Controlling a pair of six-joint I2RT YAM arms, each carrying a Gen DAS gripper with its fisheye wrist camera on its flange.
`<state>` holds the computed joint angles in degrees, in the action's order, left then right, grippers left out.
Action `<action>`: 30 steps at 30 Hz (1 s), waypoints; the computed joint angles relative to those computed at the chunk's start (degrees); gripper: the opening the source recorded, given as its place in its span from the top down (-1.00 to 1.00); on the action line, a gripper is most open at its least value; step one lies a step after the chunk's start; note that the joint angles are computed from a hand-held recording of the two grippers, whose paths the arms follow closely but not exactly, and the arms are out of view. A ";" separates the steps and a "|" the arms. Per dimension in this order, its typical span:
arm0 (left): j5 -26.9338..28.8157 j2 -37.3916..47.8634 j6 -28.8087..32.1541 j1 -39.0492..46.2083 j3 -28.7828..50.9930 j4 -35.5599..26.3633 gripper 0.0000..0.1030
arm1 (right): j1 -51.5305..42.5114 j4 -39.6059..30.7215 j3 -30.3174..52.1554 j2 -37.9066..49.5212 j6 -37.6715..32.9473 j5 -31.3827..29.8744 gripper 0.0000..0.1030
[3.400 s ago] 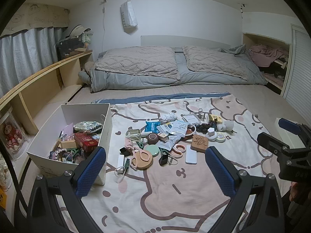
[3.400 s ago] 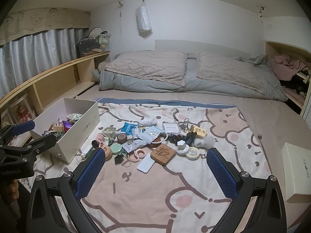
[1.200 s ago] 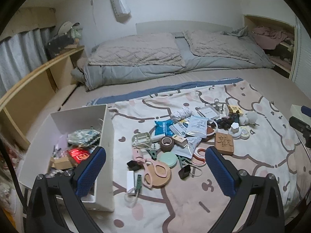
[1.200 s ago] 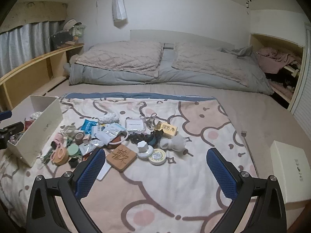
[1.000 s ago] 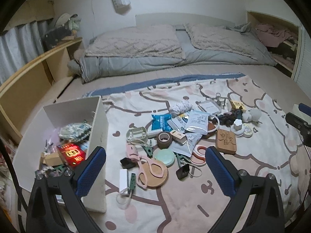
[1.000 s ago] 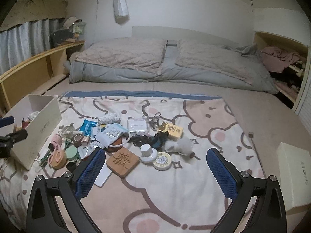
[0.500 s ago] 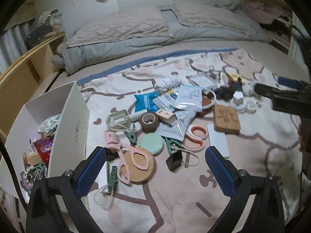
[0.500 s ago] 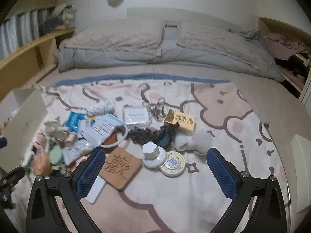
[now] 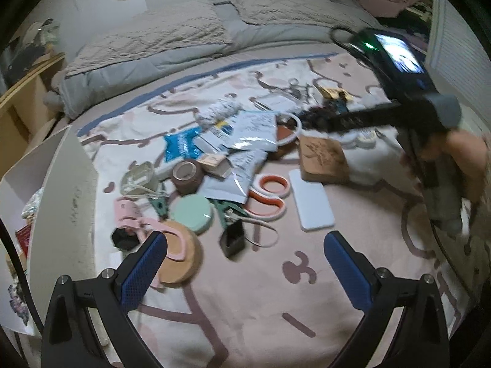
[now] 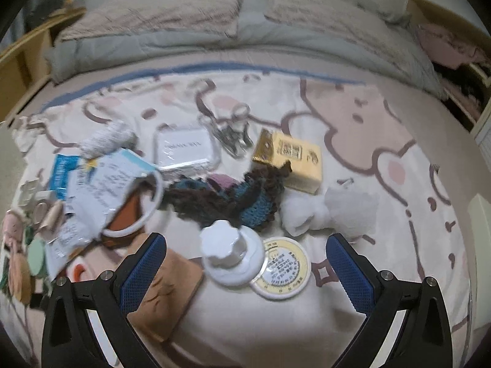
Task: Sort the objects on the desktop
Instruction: 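Bring the right tool over the carved wooden block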
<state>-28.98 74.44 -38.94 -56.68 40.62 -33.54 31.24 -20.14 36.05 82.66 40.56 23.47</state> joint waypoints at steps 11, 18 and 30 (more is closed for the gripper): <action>6.61 3.46 4.36 -0.79 -5.49 9.88 -0.99 | 1.33 6.59 -0.02 6.77 -7.33 1.98 -1.00; 10.32 6.74 5.14 -1.46 -7.35 13.37 -0.99 | 1.52 13.04 -3.46 5.63 -9.99 -2.11 -1.00; 13.05 8.05 4.95 -0.18 -10.19 18.17 -1.00 | 7.62 13.52 -3.41 5.43 -11.01 -3.52 -1.00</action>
